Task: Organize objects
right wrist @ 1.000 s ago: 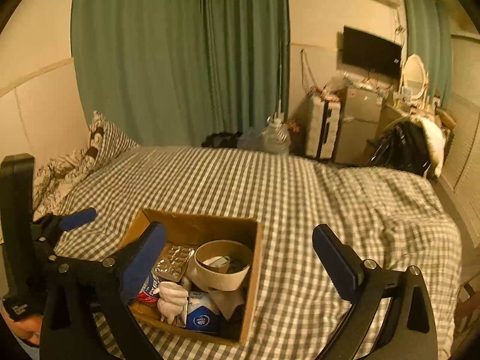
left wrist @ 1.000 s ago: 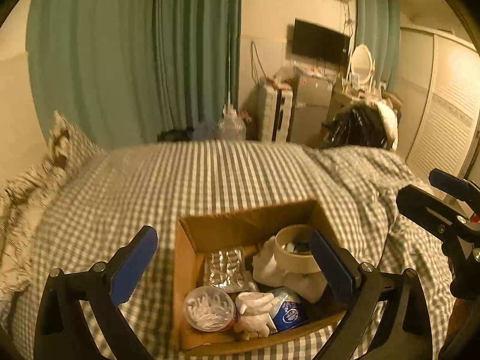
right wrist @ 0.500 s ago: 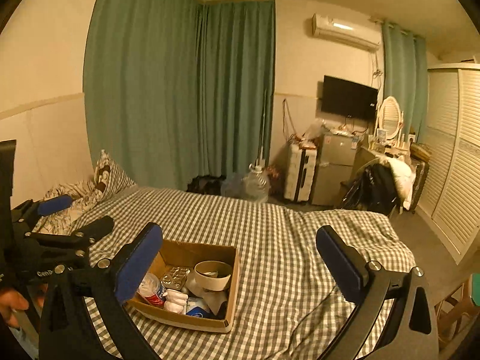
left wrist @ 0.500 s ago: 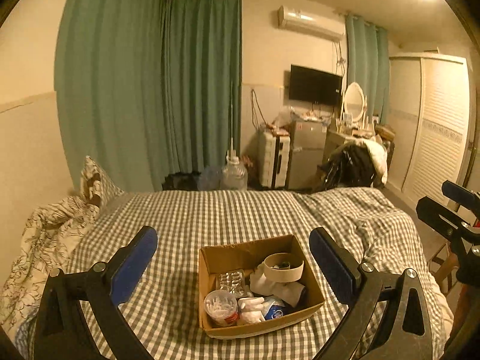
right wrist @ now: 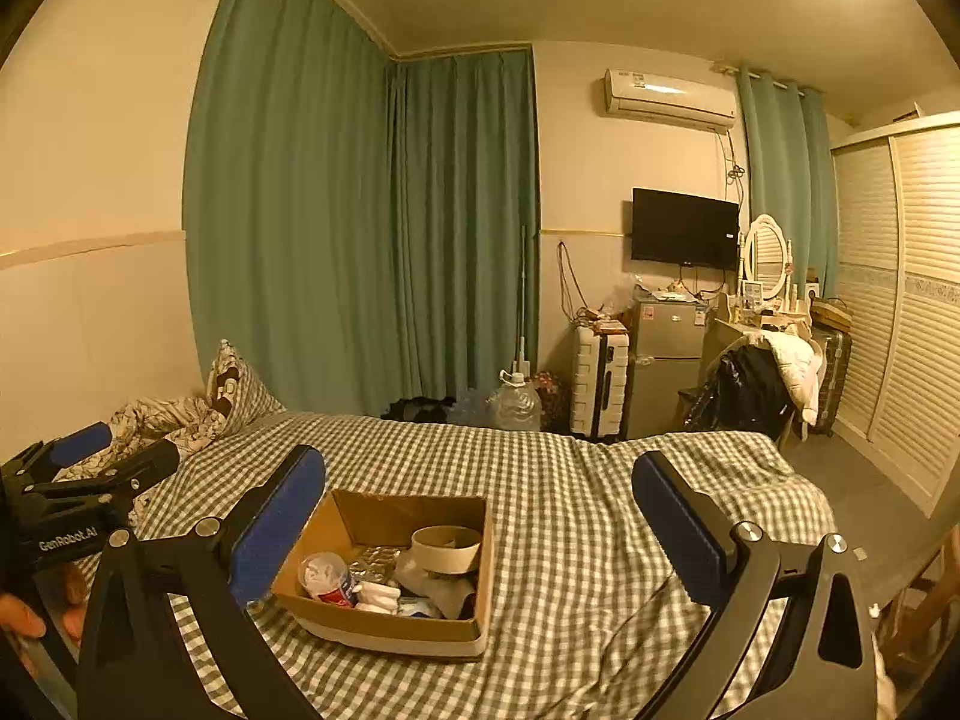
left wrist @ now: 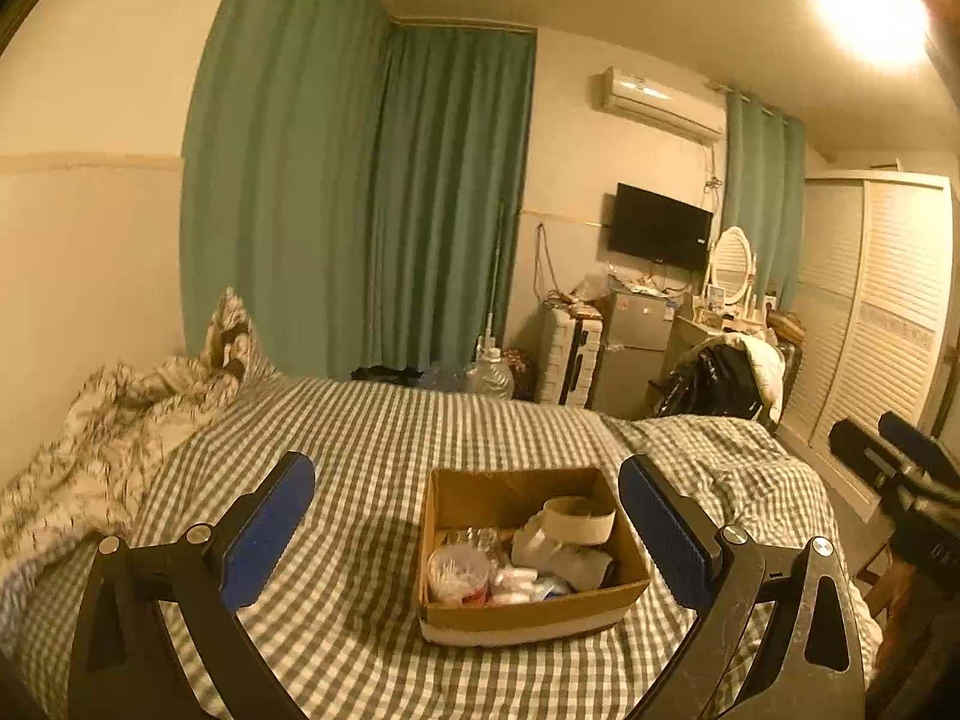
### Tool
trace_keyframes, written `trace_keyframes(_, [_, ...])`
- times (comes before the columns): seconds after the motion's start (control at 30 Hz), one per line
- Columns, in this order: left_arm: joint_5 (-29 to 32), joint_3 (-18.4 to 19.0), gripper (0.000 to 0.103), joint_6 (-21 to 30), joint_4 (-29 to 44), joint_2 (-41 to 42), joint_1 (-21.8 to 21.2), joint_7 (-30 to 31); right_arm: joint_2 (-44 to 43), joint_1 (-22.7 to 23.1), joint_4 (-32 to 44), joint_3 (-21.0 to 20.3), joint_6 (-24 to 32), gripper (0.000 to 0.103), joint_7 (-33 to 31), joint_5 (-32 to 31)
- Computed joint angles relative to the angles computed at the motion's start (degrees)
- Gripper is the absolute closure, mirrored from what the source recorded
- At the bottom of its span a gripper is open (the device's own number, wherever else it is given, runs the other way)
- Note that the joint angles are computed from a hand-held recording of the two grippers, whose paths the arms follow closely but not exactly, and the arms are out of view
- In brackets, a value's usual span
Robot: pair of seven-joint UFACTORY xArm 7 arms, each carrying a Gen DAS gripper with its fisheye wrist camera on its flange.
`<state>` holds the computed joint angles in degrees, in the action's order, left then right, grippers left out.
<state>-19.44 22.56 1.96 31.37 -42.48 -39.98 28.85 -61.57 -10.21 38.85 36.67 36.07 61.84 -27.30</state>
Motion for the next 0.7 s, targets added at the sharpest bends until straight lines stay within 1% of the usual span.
trace_keyframes(0.1, [0.55, 0.46, 0.000, -1.43, -2.64, -0.04, 0.31, 0.63, -1.56, -1.12, -3.87, 3.11, -1.36, 0.000, 3.12, -0.99])
trace_keyframes(0.13, [0.86, 0.88, 0.000, -2.79, -3.73, -0.09, -0.09, 1.09, -1.84, -1.29, -5.05, 3.84, -1.83, 0.000, 4.15, -1.21])
trace_keyframes(0.17, [1.37, 1.44, 0.000, -4.78, -5.01, 0.00, -0.68, 1.55, -1.89, -1.11, -6.07, 4.11, -2.33, 0.000, 4.86, -1.31])
trace_keyframes(0.23, [2.64, 1.69, 0.000, -6.12, -6.07, 0.71, -0.74, 0.94, -1.38, -0.40, -8.15, 4.14, -3.35, 0.000, 6.42, -0.99])
trace_keyframes(0.3, [3.82, 2.91, 0.000, -5.93, -6.63, 0.94, -1.74, 0.55, -0.27, 0.34, -9.35, 3.81, -3.89, 0.000, 7.06, -1.00])
trace_keyframes(0.37, [4.66, 3.33, 0.000, -5.96, -7.22, 1.28, -2.19, 0.22, 0.65, 0.72, -9.59, 3.95, -3.29, 0.000, 7.25, -1.57])
trace_keyframes(0.53, [6.88, 1.19, 0.000, -6.20, -8.78, 1.70, -0.27, -0.81, 1.89, 1.69, -9.80, 3.84, -2.78, 0.000, 8.96, -2.90])
trace_keyframes(0.7, [8.20, 0.30, 0.000, -5.87, -9.13, 1.77, 0.46, -1.78, 3.25, 2.23, -9.05, 4.04, -1.45, 0.000, 9.93, -4.33])
